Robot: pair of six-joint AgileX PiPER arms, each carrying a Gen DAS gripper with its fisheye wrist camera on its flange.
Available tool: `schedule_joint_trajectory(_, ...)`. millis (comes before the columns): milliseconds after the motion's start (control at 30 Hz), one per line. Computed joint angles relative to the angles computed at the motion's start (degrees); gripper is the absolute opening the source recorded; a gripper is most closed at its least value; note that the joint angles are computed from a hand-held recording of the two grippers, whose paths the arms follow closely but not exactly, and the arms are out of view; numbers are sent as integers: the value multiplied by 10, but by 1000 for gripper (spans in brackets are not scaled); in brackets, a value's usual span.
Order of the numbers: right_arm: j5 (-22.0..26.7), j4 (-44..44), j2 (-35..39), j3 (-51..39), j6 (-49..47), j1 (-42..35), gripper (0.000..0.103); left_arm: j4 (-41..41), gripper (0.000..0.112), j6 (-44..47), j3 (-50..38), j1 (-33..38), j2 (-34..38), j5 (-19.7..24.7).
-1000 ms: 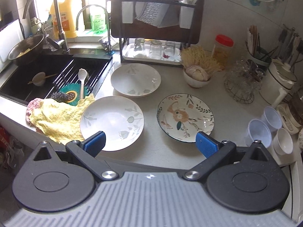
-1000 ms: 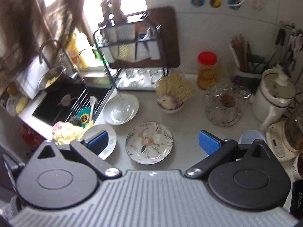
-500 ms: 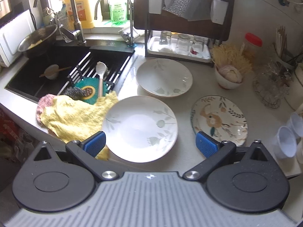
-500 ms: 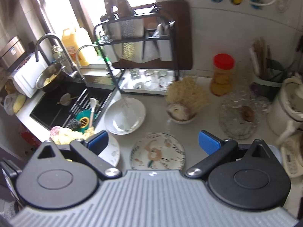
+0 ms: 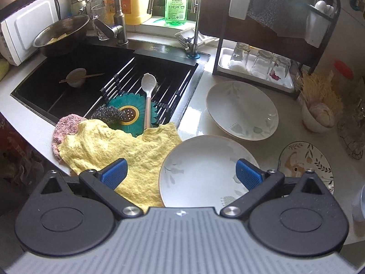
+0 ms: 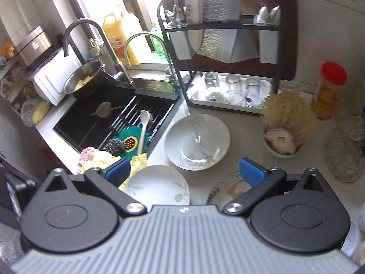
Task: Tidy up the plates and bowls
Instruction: 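Close both grippers on the rim of the white leaf-pattern plate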
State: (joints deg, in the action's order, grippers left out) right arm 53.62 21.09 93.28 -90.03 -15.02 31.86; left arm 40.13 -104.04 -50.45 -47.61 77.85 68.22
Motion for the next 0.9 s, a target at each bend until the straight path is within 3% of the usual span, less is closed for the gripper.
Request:
schedule_joint_trajectory(333,-81,-48,49,56,19,47,103,-12,102,85,88,150,-22,-163)
schedule_joint_trajectory(533,-70,-53,99,42,46,50,103,-37,102,146,120,218,-6,-252)
schedule_joint_trajectory(800,-101,-48,142,49,23,64,103,-67,102,209,159,286,15,-353)
schedule_joint_trajectory(900,-79,-11,171,30,1,55,92,-61,102,215,172,302,24,-383)
